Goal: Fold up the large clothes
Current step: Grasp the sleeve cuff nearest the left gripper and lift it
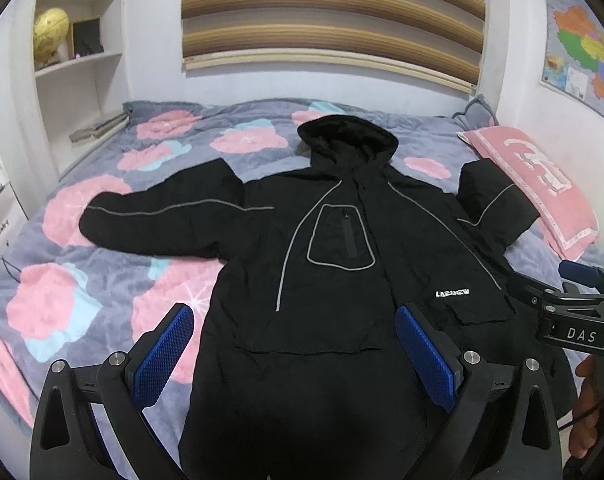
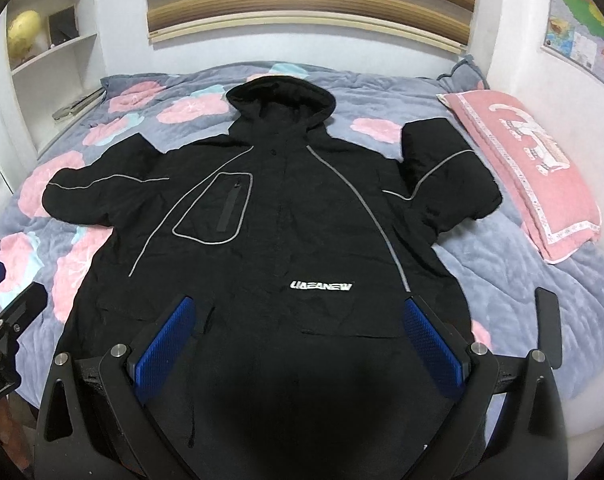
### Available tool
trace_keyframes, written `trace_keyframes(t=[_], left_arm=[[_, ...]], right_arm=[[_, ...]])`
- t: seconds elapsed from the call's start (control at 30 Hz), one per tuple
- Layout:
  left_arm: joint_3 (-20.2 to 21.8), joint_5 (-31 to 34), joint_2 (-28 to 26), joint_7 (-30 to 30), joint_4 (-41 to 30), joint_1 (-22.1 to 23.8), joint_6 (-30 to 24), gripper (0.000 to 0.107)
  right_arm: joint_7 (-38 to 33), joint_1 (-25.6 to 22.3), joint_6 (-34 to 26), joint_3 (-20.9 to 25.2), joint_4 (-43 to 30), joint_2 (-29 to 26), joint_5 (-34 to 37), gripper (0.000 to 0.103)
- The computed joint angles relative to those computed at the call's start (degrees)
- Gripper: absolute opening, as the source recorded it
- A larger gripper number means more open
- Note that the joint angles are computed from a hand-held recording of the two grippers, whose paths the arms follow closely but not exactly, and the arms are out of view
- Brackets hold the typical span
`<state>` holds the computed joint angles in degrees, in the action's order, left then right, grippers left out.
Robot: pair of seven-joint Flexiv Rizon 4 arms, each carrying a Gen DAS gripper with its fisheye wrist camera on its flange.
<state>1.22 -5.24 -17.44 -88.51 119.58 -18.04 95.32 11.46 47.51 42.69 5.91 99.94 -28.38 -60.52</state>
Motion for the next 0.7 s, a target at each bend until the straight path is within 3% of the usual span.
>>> trace_keyframes(t=[0.1,0.23,0.4,0.47,0.6,0.7], left_arm=[[-2.75,-1.10,-1.53,1.39,-1.12,2.75,-0.72,0.101],[-2.36,-1.24,-3.35,2.05,-3.36,2.50,-1.49,0.100],[-9.60,-3.32,-5.71,5.95,-4.86,8.30,-0.81,0.101],[-13.56,-4.47,-6.92,8.00,-5.13,11.89,-0.18,0.101],[-15.87,-6.01,-8.66,9.21,-5.77,15.54,1.55,0.101],[-17.73,-6.23,-10.70,9.52,-6.77,19.78,4.06,0.101]], right_arm=[[-1.22,-0.12,0.44,-0.52,-2.09,-1.77,0.25,0.103],[-2.77,-0.28,1.43,-1.50,-4.21,-3.47,0.80,0.103],[-4.00,-0.49,3.07,-3.65,-5.64,-4.78,-1.07,0.103],[-2.83,-0.87,6.21,-5.88,-5.18,-4.84,-6.72,0.103],[2.65,-3.07,9.50,-9.17,-5.15,-5.17,-19.87,0.103],[13.72,-8.41,21.53,-10.31,-7.42,-8.00,-31.67,0.103]])
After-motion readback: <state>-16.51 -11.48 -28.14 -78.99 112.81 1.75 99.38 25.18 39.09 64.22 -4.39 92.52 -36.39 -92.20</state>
